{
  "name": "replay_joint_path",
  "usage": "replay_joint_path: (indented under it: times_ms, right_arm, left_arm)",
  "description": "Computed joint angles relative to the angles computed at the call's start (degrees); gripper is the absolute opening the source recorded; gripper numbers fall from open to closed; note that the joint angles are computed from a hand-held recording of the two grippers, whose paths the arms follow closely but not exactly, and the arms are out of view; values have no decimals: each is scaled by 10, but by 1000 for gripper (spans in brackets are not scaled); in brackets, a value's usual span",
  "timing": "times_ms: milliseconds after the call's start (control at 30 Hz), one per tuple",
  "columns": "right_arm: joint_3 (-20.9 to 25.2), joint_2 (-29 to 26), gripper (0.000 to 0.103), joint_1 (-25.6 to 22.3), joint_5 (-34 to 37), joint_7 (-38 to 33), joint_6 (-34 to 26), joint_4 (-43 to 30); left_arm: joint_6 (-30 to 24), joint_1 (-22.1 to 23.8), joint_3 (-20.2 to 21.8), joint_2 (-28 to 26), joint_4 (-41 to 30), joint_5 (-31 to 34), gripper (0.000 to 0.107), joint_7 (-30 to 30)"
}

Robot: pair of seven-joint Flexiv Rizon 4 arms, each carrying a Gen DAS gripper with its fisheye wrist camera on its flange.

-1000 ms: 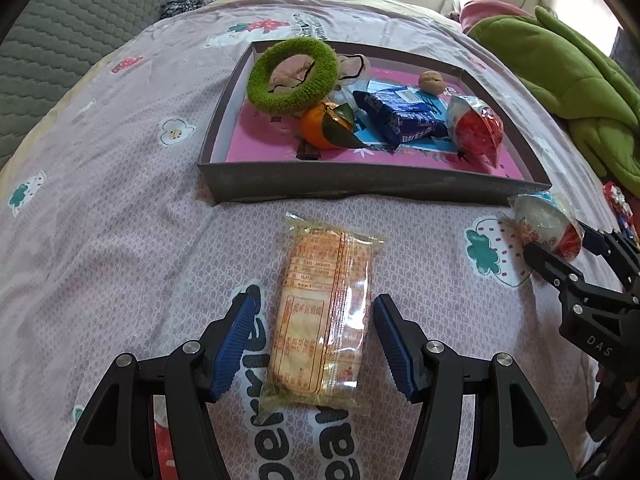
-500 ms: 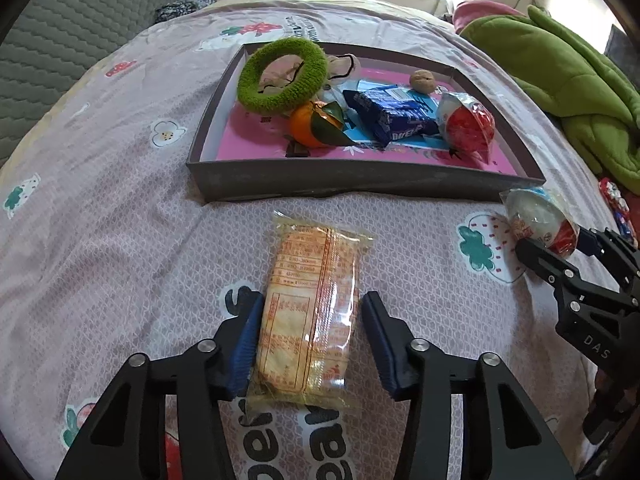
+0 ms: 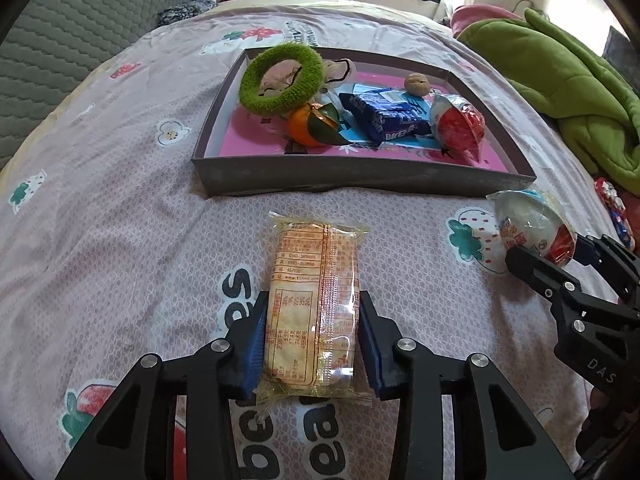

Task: Organize objects
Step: 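Close the left tool on the wafer packet while the right tool grasps the Kinder egg, then carry the wafer packet and Kinder egg up and over the pink tray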

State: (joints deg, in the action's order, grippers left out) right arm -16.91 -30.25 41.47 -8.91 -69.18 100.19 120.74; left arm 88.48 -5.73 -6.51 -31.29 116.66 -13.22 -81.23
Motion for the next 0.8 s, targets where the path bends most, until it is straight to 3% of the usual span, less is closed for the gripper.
replay_joint_path:
  times_ms: [333, 567, 800]
  right_arm:
    - [-50, 48, 55, 69, 41, -1, 23, 45]
    - [-115, 86, 55, 163, 87, -6, 36, 83]
    - [-213, 117, 55, 272, 118, -16, 33, 112]
  left_arm:
    - [26, 0, -1, 46, 40, 6, 41, -8]
    - [46, -7, 6, 92, 77, 18, 41, -10]
    - [66, 17, -22, 131, 113, 11, 41, -7]
